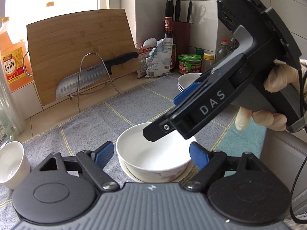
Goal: Organize plates and bowls
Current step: 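Open the right tool and withdraw it from the stacked bowls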
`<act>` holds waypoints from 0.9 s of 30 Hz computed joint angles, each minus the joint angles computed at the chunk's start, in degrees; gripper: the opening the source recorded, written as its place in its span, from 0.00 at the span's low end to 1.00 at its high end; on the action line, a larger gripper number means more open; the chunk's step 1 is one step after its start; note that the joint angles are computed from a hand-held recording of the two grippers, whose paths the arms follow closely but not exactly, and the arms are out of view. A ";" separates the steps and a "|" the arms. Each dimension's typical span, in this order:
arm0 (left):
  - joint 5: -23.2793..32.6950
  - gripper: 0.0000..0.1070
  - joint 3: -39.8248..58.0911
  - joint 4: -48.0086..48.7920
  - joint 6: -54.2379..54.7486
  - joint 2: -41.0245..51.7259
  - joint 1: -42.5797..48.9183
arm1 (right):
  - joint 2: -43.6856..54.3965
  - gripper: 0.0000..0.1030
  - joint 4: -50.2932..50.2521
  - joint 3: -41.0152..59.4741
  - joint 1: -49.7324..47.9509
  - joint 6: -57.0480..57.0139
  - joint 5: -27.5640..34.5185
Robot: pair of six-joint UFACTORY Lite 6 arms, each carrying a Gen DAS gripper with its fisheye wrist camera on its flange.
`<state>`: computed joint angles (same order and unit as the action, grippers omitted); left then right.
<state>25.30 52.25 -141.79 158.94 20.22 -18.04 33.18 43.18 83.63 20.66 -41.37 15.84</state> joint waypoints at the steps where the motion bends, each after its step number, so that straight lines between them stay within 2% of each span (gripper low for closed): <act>1: -0.25 0.80 0.25 -1.45 1.60 0.42 0.17 | -0.62 0.99 -0.18 -0.78 0.21 0.25 -0.95; 9: -0.86 0.80 -1.63 -4.09 4.15 0.20 1.26 | -4.48 0.99 9.94 -5.31 0.58 -8.45 -3.62; 17: 0.41 0.82 -3.52 -1.08 0.15 -2.56 3.44 | -5.45 1.00 8.59 -6.18 1.57 -6.83 -4.88; 19: 1.01 0.87 -4.67 -2.14 1.27 -3.53 4.51 | -5.73 1.00 6.32 -6.25 2.34 -4.51 -5.96; 22: 0.19 0.90 -4.76 0.03 -0.58 -3.65 6.52 | -5.85 1.00 1.83 -6.43 4.00 0.05 -8.02; 25: -2.39 0.90 -4.32 2.43 -3.62 -3.47 8.44 | -4.89 1.00 -2.73 -5.32 5.87 4.46 -8.79; 27: -3.50 0.90 -4.92 0.97 -2.70 -3.87 9.41 | -3.97 1.00 -9.66 -3.91 7.19 10.59 -8.64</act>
<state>21.80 47.33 -140.81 156.24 16.36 -8.63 29.20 33.52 79.72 27.85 -30.78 7.20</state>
